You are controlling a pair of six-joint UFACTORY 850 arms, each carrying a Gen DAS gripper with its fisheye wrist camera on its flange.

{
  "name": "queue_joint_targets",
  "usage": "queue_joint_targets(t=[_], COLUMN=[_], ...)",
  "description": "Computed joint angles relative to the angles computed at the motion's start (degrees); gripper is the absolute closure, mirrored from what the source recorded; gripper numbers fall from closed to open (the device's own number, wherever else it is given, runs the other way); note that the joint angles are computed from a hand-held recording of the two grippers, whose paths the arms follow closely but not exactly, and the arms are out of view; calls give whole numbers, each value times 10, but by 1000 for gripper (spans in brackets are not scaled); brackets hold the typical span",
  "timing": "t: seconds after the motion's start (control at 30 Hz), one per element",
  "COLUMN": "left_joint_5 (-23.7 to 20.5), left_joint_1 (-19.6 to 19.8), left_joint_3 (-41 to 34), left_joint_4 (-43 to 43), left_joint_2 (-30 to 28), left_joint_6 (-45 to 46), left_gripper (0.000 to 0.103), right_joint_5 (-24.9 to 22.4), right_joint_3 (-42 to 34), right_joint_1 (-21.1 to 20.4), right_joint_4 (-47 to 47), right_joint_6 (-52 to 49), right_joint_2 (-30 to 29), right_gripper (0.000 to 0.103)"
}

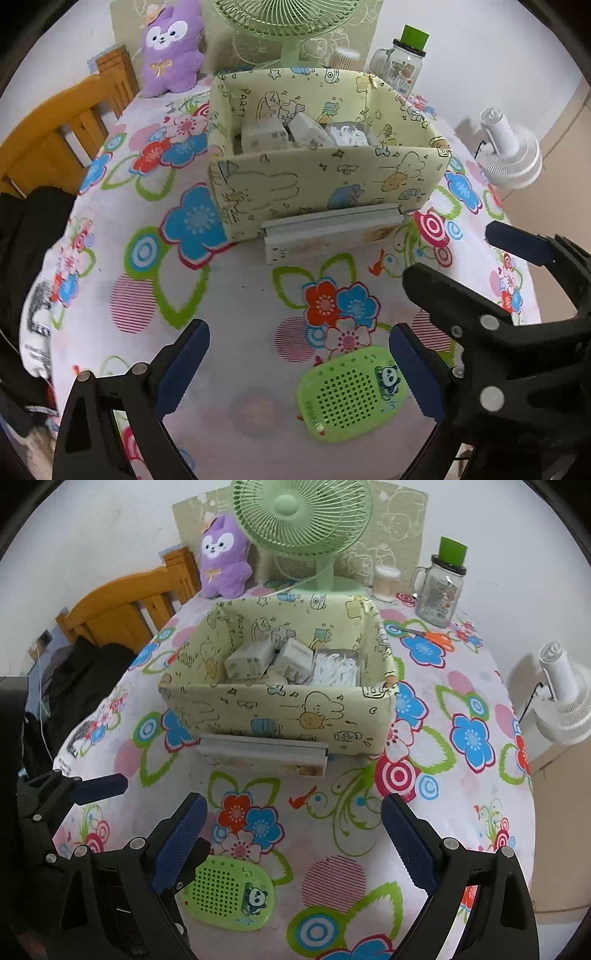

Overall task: Organize rigid objects
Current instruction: 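Move the left gripper over the green panda pad while the right approaches the flat white device, then grasp the edge of the flat white device with the right gripper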

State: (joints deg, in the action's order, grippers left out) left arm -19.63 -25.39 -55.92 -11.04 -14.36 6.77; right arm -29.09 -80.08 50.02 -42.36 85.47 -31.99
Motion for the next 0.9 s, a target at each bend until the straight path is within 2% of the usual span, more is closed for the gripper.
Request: queue_joint_targets(t=[0.1,0.37,0.47,0.6,0.77,0.83,0.9], left_joint_5=[6,16,18,29,31,32,35], left_joint_1=[-2,-21,-28,-45,-64,-75,-82], left_joint_3=[7,23,28,40,53,58,62], left_joint_4=[-18,41,69,156,222,279,288], left_joint_2=[-4,-18,-22,-21,-21,-19,-18], left_joint_6=[9,-108,-168,-296,-387,-462,-482], left_gripper=[4,4,4,4,4,4,4], right_joint_5=[7,40,49,57,66,72,77], right_joint_3=[6,33,43,56,71,76,79], right_joint_1=[-1,-9,-10,-13,-18,-21,-23], right_joint_4=[-15,-8,-5,-5,-3,1,5], right_joint_6=[-6,-27,-34,-39,-36,-37,-41], right_joint_2=[-2,-4,-5,-4,-2,-2,-2], right_gripper=[7,7,7,7,7,7,7])
